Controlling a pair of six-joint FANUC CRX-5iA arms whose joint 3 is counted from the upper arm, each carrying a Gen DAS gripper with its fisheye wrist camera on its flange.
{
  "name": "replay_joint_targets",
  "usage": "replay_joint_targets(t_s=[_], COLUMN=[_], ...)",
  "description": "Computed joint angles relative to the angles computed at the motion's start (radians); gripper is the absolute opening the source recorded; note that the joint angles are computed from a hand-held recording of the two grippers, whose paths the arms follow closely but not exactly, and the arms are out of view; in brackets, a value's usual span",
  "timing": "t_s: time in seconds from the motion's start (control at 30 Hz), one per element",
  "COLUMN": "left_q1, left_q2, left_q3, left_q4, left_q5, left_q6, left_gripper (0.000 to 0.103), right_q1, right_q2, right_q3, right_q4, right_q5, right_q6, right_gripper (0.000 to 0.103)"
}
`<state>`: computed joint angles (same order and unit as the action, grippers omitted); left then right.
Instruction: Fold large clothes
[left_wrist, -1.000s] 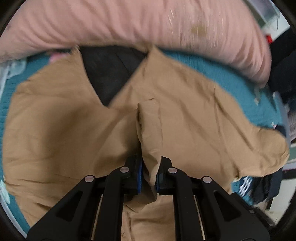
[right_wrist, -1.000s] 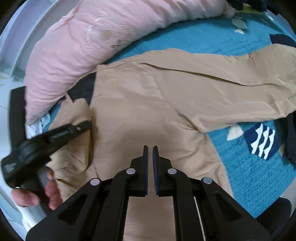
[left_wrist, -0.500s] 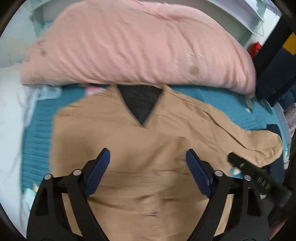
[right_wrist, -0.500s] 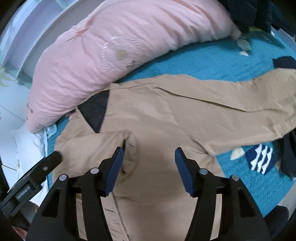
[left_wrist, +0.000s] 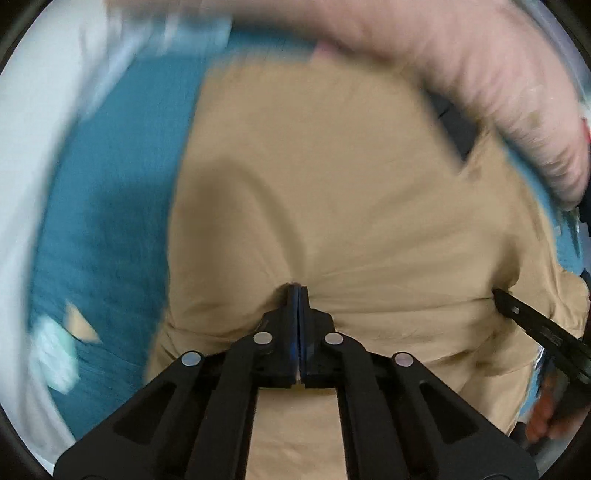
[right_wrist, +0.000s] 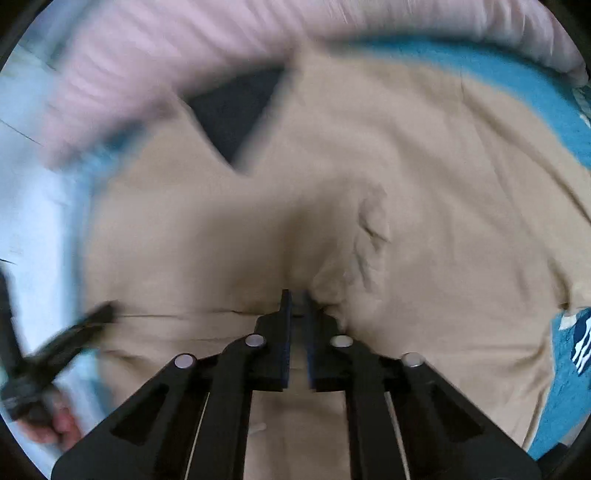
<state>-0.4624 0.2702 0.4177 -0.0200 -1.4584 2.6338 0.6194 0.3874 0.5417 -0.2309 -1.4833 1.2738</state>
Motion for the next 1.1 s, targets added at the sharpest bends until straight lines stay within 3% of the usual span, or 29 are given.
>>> replay_joint_targets(t_s=[0.03, 0.1, 0.3, 0.5, 0.53, 0.6, 0.63, 0.67, 0.7, 0.8, 0.83, 0.87, 0.9, 0.93, 1.0, 1.1], left_q1=[-0.004, -0.019, -0.036, -0.112, -0.121, -0.127, -0.146, -0.170, -0.182, -0.170, -0.159, -0.148, -0.131, -0.120, -0.091, -0.081], left_q2=[-0.030, -0.041, 0.011, 0.091, 0.099, 0.103, 0.100, 0.117, 0.131, 0.112, 0.104, 0.092, 0.075, 0.056, 0.039, 0.028], left_q3=[-0.052, -0.053, 0.054, 0.261, 0.283, 0.307, 0.318, 0.363, 0.393, 0.373, 0.358, 0.337, 0.303, 0.268, 0.224, 0.188], left_q4=[-0.010, -0.043, -0.080, -0.195, -0.203, -0.206, -0.228, -0.271, -0.295, -0.291, -0.282, -0.275, -0.262, -0.250, -0.226, -0.245], left_q5=[0.062, 0.068, -0.037, -0.221, -0.239, -0.239, -0.239, -0.277, -0.298, -0.242, -0.225, -0.202, -0.152, -0.114, -0.032, 0.068], left_q6=[0.009, 0.005, -0.011, -0.006, -0.005, 0.002, 0.020, 0.030, 0.021, 0.010, 0.013, 0.016, 0.019, 0.022, 0.013, -0.005], left_gripper=[0.002, 0.002, 0.002, 0.006, 0.010, 0.059, 0.070, 0.070, 0.069, 0.047, 0.041, 0.035, 0.022, 0.011, 0.004, 0.001], right_q1=[-0.012, -0.027, -0.020, -0.007, -0.006, -0.007, -0.009, -0.009, 0.001, 0.003, -0.001, 0.002, 0.007, 0.018, 0.044, 0.065], right_q2=[-0.016, -0.005, -0.003, -0.068, -0.080, -0.096, -0.122, -0.140, -0.158, -0.162, -0.159, -0.151, -0.145, -0.146, -0.144, -0.106], right_q3=[-0.020, 0.021, 0.070, 0.048, 0.043, 0.045, 0.019, 0.001, -0.020, -0.023, -0.015, -0.006, -0.003, -0.011, -0.030, -0.008], right_q4=[-0.023, -0.047, -0.030, 0.004, 0.009, 0.009, 0.014, 0.024, 0.055, 0.059, 0.036, 0.019, 0.009, 0.007, 0.014, -0.016], right_q5=[0.032, -0.014, -0.069, -0.051, -0.047, -0.049, -0.024, 0.003, 0.043, 0.090, 0.109, 0.126, 0.151, 0.192, 0.273, 0.305], right_q6=[0.013, -0.001, -0.008, 0.003, 0.004, -0.010, -0.019, -0.024, -0.030, -0.028, -0.034, -0.037, -0.036, -0.031, -0.031, -0.020], right_gripper=[0.000, 0.000, 0.000, 0.006, 0.007, 0.022, 0.046, 0.056, 0.056, 0.053, 0.046, 0.031, 0.021, 0.004, 0.001, 0.000])
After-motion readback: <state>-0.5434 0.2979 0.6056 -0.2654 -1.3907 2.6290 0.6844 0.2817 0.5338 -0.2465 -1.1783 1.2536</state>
